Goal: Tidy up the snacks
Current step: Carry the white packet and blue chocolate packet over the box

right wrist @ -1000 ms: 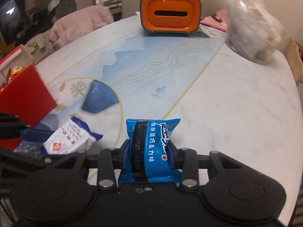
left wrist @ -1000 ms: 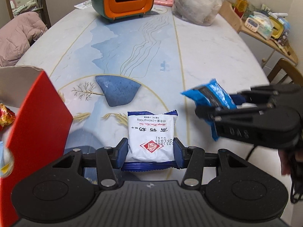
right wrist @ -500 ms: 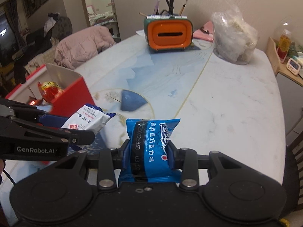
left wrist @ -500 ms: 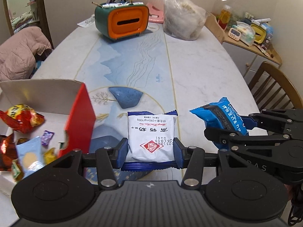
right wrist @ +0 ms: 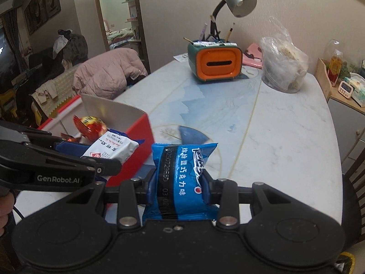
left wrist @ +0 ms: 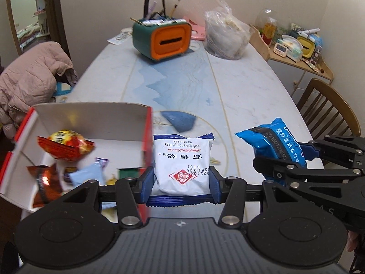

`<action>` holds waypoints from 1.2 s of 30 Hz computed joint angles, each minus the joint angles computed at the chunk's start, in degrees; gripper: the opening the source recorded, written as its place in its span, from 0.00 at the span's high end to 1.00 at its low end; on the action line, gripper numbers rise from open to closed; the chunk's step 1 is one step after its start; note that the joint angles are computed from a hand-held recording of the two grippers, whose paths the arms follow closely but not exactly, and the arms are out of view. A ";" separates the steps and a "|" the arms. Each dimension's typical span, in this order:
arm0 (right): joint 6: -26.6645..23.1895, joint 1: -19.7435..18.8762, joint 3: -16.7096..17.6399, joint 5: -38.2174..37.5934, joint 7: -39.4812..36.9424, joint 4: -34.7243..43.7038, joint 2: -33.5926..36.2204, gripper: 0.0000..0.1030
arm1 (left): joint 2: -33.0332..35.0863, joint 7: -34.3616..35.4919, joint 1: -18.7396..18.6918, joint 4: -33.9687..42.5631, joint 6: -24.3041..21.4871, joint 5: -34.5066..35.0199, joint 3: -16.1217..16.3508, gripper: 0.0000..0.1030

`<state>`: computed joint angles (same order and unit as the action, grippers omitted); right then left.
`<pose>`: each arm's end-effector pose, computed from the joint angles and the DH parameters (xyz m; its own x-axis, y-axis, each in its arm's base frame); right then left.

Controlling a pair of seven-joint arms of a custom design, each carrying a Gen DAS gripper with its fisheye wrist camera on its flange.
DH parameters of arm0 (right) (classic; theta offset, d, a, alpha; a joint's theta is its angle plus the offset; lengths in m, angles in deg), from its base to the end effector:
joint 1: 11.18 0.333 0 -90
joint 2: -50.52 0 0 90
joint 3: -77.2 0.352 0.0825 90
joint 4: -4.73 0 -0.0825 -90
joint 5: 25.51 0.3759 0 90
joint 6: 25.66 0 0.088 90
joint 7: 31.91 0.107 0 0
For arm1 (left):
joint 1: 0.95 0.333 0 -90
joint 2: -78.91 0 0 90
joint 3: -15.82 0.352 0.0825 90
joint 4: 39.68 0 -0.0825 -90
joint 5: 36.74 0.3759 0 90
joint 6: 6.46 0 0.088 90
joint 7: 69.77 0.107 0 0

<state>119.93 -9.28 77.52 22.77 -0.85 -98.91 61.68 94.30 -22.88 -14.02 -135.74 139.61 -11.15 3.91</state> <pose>0.6534 0.0160 0.5290 0.5085 -0.8517 -0.1266 -0.6415 -0.2766 -0.7155 0.6252 -0.2788 0.5543 0.0140 -0.9954 0.0948 -0.7834 -0.0698 -0.6176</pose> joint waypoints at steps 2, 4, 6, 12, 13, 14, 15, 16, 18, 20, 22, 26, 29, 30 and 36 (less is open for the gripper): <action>1.09 0.88 0.45 0.08 0.96 -0.79 -0.83 0.65 | -1.75 0.59 0.89 -2.11 1.00 -0.23 0.22 0.52; 2.33 1.90 0.87 0.09 1.76 -1.60 -1.65 0.65 | -3.61 1.35 1.89 -4.42 2.19 -0.48 0.47 0.52; 3.38 2.96 1.25 -0.06 2.65 -2.05 -2.17 0.65 | -5.09 2.25 2.85 -6.22 3.12 -0.78 0.74 0.52; 6.36 6.17 2.43 -1.10 5.21 -2.53 -2.46 0.65 | -9.22 5.03 5.69 -11.45 5.71 -2.47 1.72 0.52; 6.83 6.70 2.60 -1.50 5.72 -2.59 -2.44 0.64 | -9.77 5.47 6.14 -12.16 6.07 -2.79 1.93 0.52; 7.24 7.22 2.72 -2.07 6.43 -2.49 -2.24 0.64 | -10.26 6.02 6.58 -12.77 6.30 -3.08 2.15 0.52; 7.64 7.74 2.83 -2.70 7.25 -2.29 -1.97 0.64 | -10.70 6.58 7.03 -13.36 6.48 -3.45 2.39 0.52; 7.89 8.21 2.88 -3.45 8.23 -1.99 -1.65 0.64 | -11.09 7.36 7.53 -13.89 6.60 -4.19 2.59 0.52; 8.32 9.11 2.97 -5.14 10.34 -1.38 -0.94 0.64 | -11.72 8.99 8.47 -14.91 6.98 -5.62 3.00 0.52; 8.98 9.95 3.02 -7.03 12.35 -0.89 -0.17 0.64 | -12.17 9.48 9.21 -15.77 7.11 -5.82 3.52 0.52; 9.54 10.83 2.97 -9.24 14.66 -0.36 0.63 0.64 | -12.36 10.08 10.00 -16.39 7.24 -6.42 4.00 0.52; 11.15 12.66 2.74 -13.94 19.10 0.66 2.50 0.64 | -12.15 9.73 11.32 -16.98 6.98 -5.27 4.91 0.52; 11.09 13.53 2.59 -16.78 21.81 2.06 4.22 0.64 | -11.19 11.13 12.40 -16.67 6.42 -6.09 5.22 0.52; 11.17 13.93 2.43 -17.87 22.78 2.44 4.77 0.64 | -10.74 11.43 12.69 -16.40 6.05 -6.22 5.29 0.52; 10.69 16.24 1.55 -24.16 26.96 4.93 8.19 0.64 | -7.98 12.41 13.95 -15.37 5.62 -5.68 5.39 0.52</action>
